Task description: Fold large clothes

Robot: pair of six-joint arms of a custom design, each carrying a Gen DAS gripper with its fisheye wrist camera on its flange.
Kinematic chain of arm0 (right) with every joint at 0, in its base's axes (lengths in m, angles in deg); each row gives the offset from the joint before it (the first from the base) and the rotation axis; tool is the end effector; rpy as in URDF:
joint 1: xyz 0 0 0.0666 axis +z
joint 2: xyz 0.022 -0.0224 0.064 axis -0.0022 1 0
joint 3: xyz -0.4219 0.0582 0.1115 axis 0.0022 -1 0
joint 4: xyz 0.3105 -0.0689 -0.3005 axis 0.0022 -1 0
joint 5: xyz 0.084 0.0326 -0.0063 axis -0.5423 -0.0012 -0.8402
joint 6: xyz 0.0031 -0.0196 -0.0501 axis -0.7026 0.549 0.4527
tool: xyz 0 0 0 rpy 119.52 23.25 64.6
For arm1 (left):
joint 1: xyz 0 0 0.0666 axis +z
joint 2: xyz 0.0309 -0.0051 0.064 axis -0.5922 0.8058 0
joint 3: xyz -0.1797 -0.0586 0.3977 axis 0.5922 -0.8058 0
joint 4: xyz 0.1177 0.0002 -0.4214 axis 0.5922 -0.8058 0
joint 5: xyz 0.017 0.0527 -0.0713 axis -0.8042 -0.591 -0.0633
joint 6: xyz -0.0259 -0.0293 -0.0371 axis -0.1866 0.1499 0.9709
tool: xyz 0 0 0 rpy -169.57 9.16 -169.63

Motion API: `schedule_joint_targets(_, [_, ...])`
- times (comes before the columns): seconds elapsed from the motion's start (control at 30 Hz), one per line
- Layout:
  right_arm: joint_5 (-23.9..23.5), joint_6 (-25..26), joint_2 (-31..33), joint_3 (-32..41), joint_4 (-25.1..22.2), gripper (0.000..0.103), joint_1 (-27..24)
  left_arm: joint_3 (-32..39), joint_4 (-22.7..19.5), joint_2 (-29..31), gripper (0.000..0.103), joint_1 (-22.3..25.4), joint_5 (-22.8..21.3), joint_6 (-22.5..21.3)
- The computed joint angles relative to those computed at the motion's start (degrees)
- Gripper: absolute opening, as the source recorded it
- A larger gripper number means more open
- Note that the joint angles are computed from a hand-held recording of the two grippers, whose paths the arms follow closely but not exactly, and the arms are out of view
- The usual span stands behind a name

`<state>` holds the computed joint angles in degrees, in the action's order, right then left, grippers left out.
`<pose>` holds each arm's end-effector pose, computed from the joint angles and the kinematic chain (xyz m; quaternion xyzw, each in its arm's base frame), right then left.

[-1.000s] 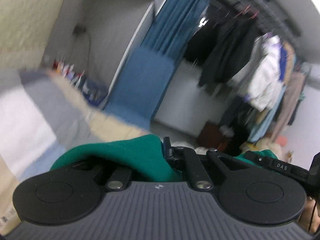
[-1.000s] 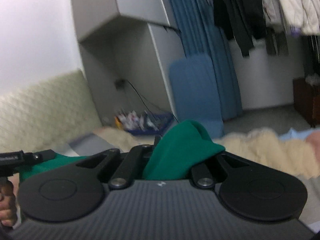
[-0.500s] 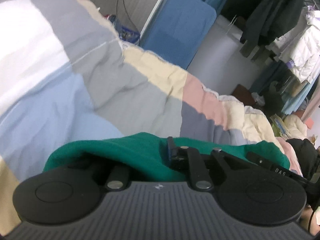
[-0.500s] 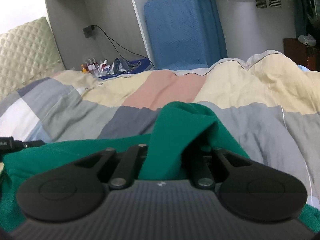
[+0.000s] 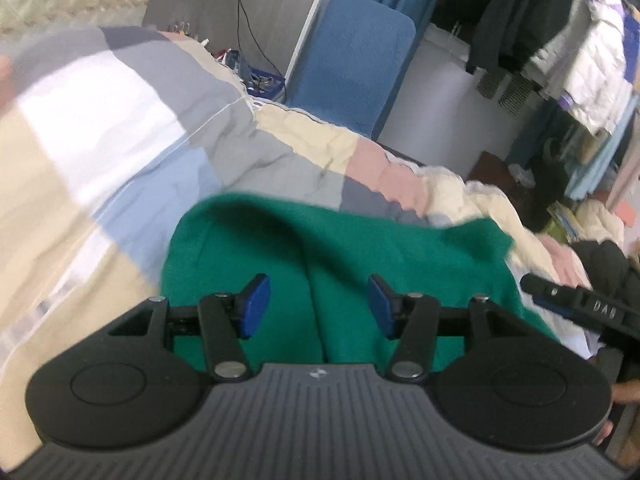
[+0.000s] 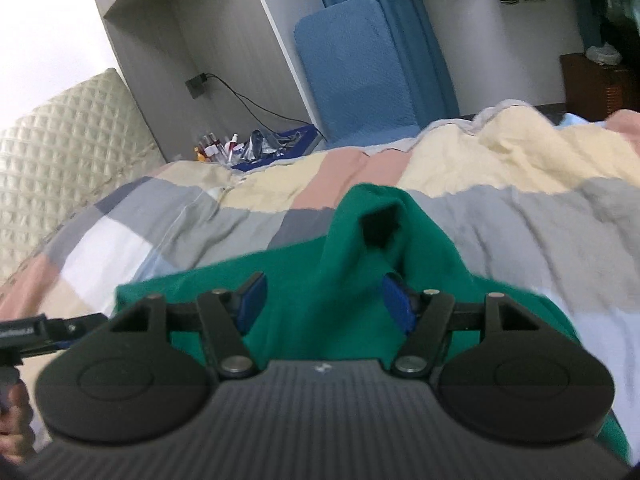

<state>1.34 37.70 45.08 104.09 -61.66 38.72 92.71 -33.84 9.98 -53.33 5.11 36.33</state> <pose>0.2502 0.1748 0.5592 0.1863 0.8389 0.0971 0.5020 0.4072 -0.1368 0.5286 0.1253 0.8791 -0.2420 0.3910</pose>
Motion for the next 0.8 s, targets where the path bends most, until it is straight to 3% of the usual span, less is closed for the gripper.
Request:
schedule_joint_targets(0.1, [6.5,-9.3,-1.7,1.8,-9.9,0.065,9.4,-3.3,-4.9,-6.6,0.062,-0.6,-1.5,-1.1])
schedule_joint_targets(0.2, [12.6,-23.2,-1.4,4.1,-23.7,0.066,21.4,-6.6,-9.8,-13.3,0.062,-1.3,-2.6,-3.2])
schedule_joint_targets(0.27, [12.6,-31.0,0.4,5.8,-32.5,0.066,28.7,-8.4,-14.0,-17.3,0.062,-2.0,-3.4,-3.9])
schedule_joint_targets(0.33, [9.7,-36.4,3.3,7.6,-39.5,0.066,33.9,-10.4,-16.3,-20.9,0.062,-2.4,-3.3,-3.7])
schedule_joint_targets(0.47, [4.5,-36.1,6.1,7.6,-38.8,0.065,39.3,-14.0,-19.2,-27.5,0.062,-3.8,-2.3,-4.1])
schedule_joint_targets(0.57, [5.4,-34.8,8.4,8.8,-38.1,0.066,41.8,-16.2,-19.0,-31.4,0.063,-5.2,-2.2,-3.7])
schedule_joint_targets(0.8, [3.5,-31.6,12.1,8.9,-40.5,0.070,41.5,-18.2,-19.4,-33.1,0.063,-8.7,-6.5,-4.3])
